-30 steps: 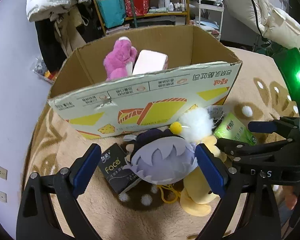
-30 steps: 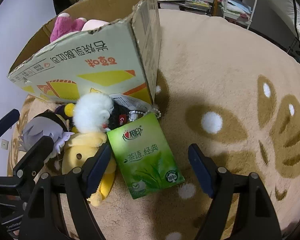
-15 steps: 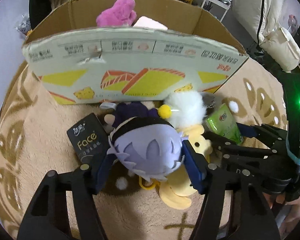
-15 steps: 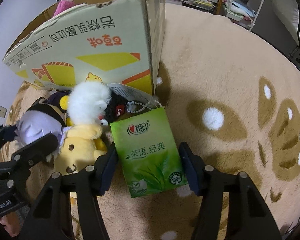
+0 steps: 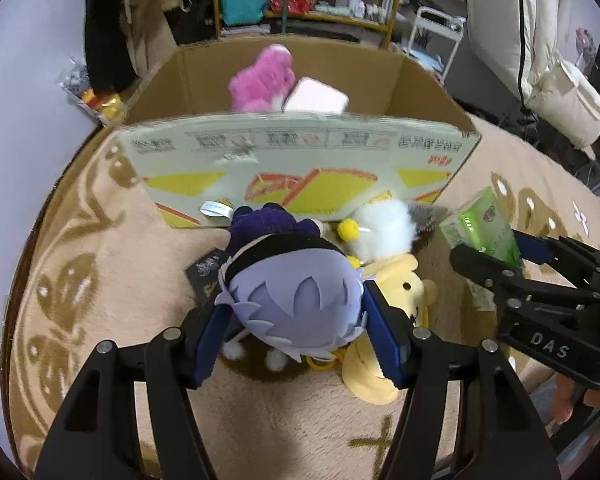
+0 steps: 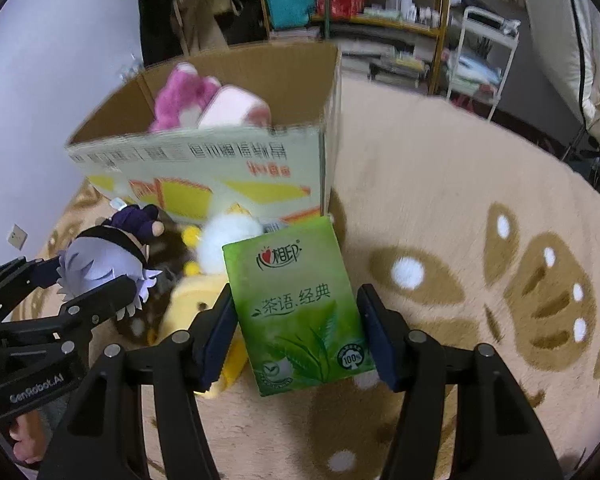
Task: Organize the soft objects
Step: 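Grasp and lift the purple-haired doll with the left tool while the right tool lifts the green tissue pack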
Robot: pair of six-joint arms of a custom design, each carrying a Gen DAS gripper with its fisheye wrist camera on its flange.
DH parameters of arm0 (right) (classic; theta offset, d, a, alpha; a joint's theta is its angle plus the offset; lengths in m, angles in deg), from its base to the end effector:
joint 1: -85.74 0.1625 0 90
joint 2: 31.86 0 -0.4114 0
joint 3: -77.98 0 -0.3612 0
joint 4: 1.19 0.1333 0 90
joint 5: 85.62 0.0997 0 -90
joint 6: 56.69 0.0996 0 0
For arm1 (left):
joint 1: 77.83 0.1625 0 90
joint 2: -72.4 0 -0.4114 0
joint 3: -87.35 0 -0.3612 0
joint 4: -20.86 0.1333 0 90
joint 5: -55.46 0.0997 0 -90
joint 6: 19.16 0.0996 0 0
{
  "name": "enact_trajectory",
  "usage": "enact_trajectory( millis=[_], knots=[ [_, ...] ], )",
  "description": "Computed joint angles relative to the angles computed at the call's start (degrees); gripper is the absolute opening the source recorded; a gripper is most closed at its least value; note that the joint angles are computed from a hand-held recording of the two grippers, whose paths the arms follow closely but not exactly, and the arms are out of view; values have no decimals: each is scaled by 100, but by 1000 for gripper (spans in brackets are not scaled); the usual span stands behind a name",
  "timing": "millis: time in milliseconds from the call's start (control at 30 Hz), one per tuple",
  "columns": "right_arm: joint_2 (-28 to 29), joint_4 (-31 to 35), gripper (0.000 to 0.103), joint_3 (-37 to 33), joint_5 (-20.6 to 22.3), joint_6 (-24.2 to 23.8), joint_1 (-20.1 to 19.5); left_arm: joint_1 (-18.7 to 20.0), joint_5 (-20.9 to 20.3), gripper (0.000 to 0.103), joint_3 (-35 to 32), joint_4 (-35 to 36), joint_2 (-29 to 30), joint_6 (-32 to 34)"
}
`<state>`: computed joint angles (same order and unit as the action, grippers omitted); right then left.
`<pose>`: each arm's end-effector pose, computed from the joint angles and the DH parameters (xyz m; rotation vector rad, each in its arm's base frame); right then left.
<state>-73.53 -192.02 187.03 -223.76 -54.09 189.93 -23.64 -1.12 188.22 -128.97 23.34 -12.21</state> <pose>0.1961 -0.5343 0.1021 -0.0738 -2.2863 0.8218 -0.2004 -0.5993 0.1210 0.8922 2.4284 -0.3691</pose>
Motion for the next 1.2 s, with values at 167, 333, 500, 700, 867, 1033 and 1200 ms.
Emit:
enact_trajectory(
  millis=[167, 333, 500, 700, 867, 1033, 1200],
  knots=[
    [57, -891, 63, 105, -157, -475, 204, -111, 388, 64, 291, -696, -132, 226],
    [174, -2214, 63, 148, -11, -1352, 340, -199, 592, 64, 628, -2111, -255, 670],
    [414, -3110, 63, -115, 53, -2317, 398, -276, 641, 63, 764, -3133, -292, 1106],
    [596, -3565, 62, -318, 92, -2731, 500, -370, 682, 63, 887, -3819, -342, 1563],
    [604, -3957, 61, -350, 288, -2963, 493, -418, 697, 63, 939, -4221, -387, 1756],
    [654, -4328, 38, -459, 437, -3125, 480, -403, 600, 63, 895, -5170, -213, 2233],
    [540, -3829, 13, -517, 614, -2891, 338, -345, 641, 64, 699, -5176, -63, 2288]
  ],
)
